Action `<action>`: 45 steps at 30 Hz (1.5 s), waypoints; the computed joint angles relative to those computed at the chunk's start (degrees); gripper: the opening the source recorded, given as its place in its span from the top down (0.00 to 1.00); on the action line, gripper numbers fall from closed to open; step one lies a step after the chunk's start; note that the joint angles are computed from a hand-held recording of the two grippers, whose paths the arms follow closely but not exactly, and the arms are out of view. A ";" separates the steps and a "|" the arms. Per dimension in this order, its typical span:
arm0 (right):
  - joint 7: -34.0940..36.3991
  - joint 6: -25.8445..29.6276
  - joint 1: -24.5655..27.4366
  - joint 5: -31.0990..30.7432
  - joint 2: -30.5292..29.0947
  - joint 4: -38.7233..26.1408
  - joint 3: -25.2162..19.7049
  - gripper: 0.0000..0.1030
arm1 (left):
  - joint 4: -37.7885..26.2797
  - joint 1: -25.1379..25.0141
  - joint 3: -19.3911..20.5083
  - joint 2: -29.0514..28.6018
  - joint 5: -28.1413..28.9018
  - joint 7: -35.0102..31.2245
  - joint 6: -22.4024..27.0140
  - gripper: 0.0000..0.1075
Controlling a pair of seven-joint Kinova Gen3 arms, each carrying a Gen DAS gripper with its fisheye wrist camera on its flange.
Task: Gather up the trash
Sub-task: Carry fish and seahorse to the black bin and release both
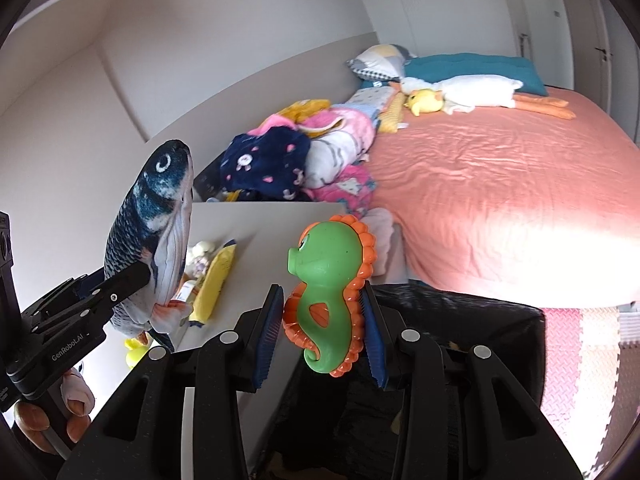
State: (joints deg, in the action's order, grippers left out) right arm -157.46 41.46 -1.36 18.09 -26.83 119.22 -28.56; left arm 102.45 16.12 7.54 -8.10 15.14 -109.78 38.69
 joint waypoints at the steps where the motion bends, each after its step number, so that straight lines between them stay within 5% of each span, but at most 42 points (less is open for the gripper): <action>1: 0.02 0.34 0.01 -0.14 -0.54 0.22 0.24 0.61 | -0.17 0.38 0.37 0.22 0.12 -0.13 -0.01 0.60; 18: 5.70 7.43 4.40 -5.67 -10.89 3.36 5.34 0.61 | -2.53 5.84 4.30 3.73 0.97 -2.19 1.12 0.58; 21: 8.37 9.31 3.78 -7.45 -11.38 3.00 7.80 0.54 | -4.01 7.43 4.38 5.41 1.76 -5.32 4.32 0.34; 22: 7.97 10.19 5.11 -7.49 -12.18 2.95 7.31 0.30 | -3.71 7.39 5.37 5.38 0.87 -5.41 3.92 0.21; 23: 6.88 10.86 7.20 -7.15 -13.41 2.97 5.96 0.19 | -2.84 7.94 6.11 4.81 -0.82 -5.24 2.58 0.10; 29: 5.83 12.00 11.98 -7.24 -17.23 3.79 4.74 0.13 | -1.21 9.49 6.93 4.46 -3.71 -3.68 1.14 0.10; 45: 8.33 9.50 13.29 -9.93 -16.42 4.11 4.24 0.14 | -0.39 8.86 5.93 4.07 -5.43 -1.23 2.66 0.10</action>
State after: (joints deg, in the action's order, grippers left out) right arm -149.14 50.96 11.93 8.16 -43.25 123.33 -24.32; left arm 102.07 24.98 13.47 -4.03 9.71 -111.01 41.35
